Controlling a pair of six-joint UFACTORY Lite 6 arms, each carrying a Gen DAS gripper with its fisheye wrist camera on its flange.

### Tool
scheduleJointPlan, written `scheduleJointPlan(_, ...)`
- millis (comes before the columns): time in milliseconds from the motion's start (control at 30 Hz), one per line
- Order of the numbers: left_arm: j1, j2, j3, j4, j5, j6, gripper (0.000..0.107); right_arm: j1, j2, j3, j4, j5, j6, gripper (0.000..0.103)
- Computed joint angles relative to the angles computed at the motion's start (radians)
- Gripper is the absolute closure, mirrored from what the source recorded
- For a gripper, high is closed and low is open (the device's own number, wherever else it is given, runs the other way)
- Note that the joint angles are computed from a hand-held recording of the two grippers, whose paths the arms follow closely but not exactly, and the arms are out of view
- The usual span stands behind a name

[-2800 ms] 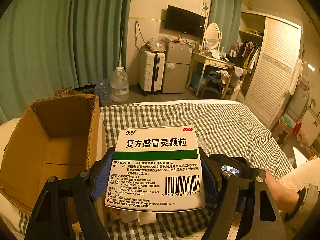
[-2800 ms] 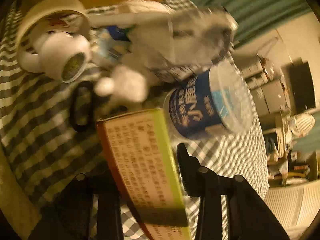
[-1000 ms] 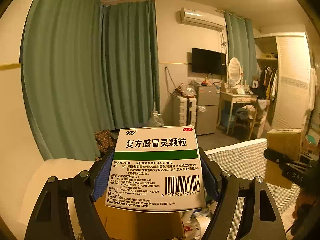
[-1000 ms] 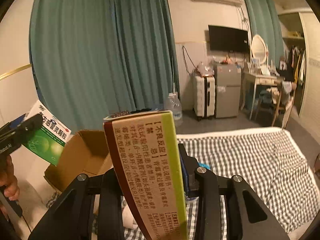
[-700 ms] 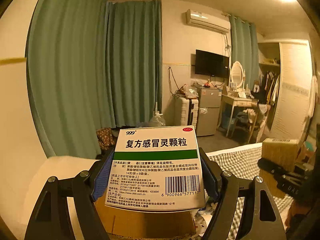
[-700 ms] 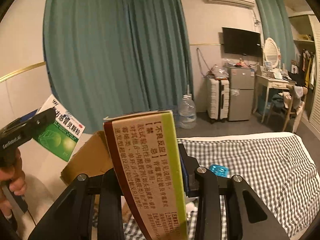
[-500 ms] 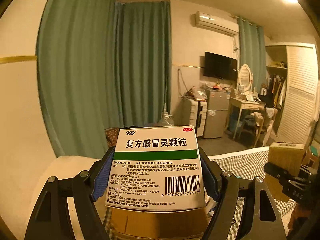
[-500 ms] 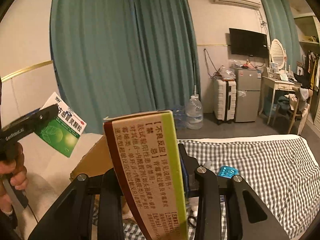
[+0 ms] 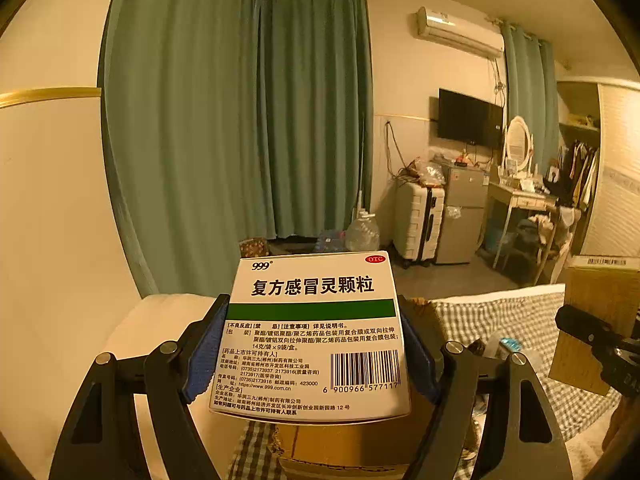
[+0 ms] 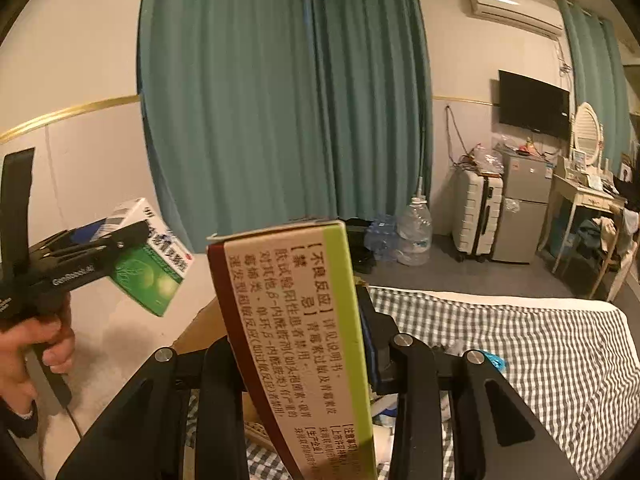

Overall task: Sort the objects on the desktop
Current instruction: 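Carry both held medicine boxes over the open cardboard box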

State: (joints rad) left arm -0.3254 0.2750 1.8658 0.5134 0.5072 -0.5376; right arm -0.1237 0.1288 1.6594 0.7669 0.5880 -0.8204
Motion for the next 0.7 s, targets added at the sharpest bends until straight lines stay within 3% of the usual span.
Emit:
scheduleJointPlan(333,-0.002,0.11,0.075,-0.036,0.032,0.046,0.028,0.056,0.074,0.028,0.0,0.025,-0.035,0.071)
scheduleJointPlan(700,0.017,0.351,0.312,-0.197,0.17,0.191,0.028,0.127,0.323,0.182,-0.094,0.021,0.057,0.071)
